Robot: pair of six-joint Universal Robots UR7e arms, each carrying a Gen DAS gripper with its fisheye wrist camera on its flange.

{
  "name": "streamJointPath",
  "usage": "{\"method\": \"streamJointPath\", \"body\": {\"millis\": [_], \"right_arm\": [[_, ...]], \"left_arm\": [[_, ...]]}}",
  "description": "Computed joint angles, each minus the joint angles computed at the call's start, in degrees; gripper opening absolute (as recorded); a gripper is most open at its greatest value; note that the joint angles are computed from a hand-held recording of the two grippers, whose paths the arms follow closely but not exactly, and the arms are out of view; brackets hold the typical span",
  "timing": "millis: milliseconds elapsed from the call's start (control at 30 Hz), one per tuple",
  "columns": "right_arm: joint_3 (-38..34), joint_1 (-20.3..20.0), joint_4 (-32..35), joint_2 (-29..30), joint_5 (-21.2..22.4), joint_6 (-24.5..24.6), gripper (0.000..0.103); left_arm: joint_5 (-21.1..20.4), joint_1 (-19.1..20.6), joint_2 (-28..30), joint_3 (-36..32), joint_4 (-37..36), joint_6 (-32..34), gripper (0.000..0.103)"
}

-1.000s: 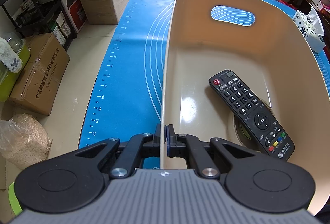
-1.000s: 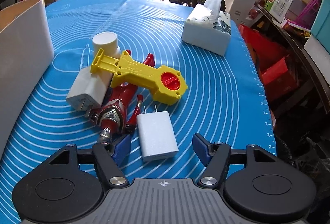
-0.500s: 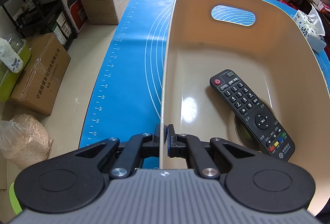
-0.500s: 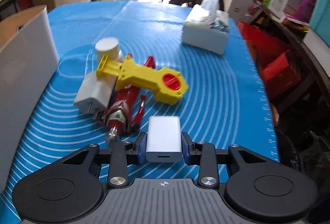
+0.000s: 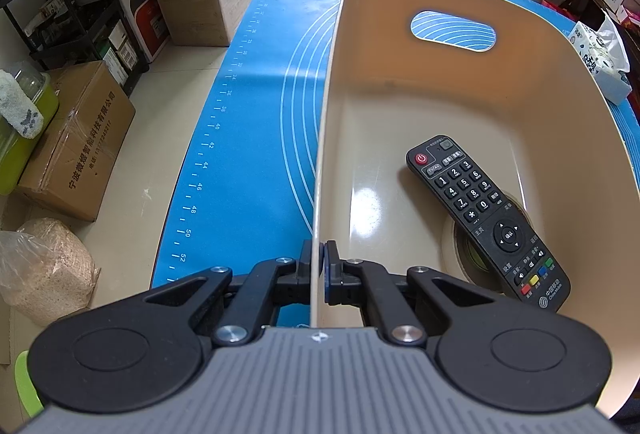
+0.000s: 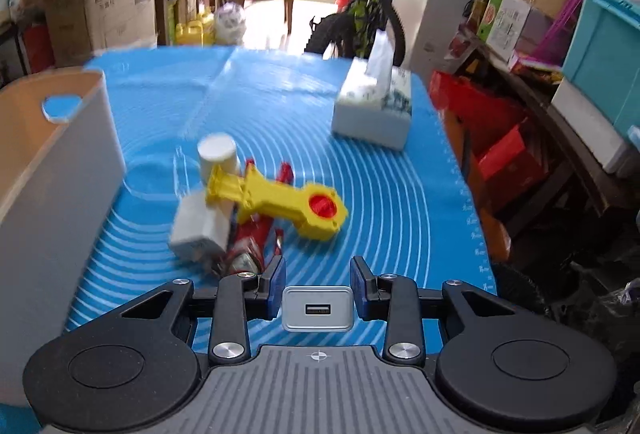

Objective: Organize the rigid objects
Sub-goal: 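Carry the charger into the basket and open the right tool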

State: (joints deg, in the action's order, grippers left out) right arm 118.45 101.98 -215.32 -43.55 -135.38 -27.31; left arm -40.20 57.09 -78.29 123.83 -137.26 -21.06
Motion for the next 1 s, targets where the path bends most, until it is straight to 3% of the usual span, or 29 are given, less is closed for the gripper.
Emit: {"method": "streamJointPath", "body": {"millis": [300,800,867,900,1000], "right_arm": [[-1.2,4.7,-5.7,1.0,4.8,-0.7,0.042],[-8.6,9.8,1.4,6.7,12.3,-1.2,0.042],[-9.6,10.5,0.5,8.1,13.2,-3.6,0.020],[-10.0,10.7,3.0,7.7,14.0,-2.0,0.013],[-11.2,11.0,5.5,8.6,14.0,-1.9,0.012]], "left_arm": [[0.0,0.0,0.0,0.0,0.0,0.0,0.005],[0.8,-0.2,0.4,-0.4,1.3,-0.6,0.006],[1.0,-0.3,0.5,-0.4,1.4,-0.7,0.006],[1.1,-0.4,0.6,-0.5,1.6,-0.8,0.006],[1.2,-0.4,0.6,-0.5,1.6,-0.9,0.006]]}}
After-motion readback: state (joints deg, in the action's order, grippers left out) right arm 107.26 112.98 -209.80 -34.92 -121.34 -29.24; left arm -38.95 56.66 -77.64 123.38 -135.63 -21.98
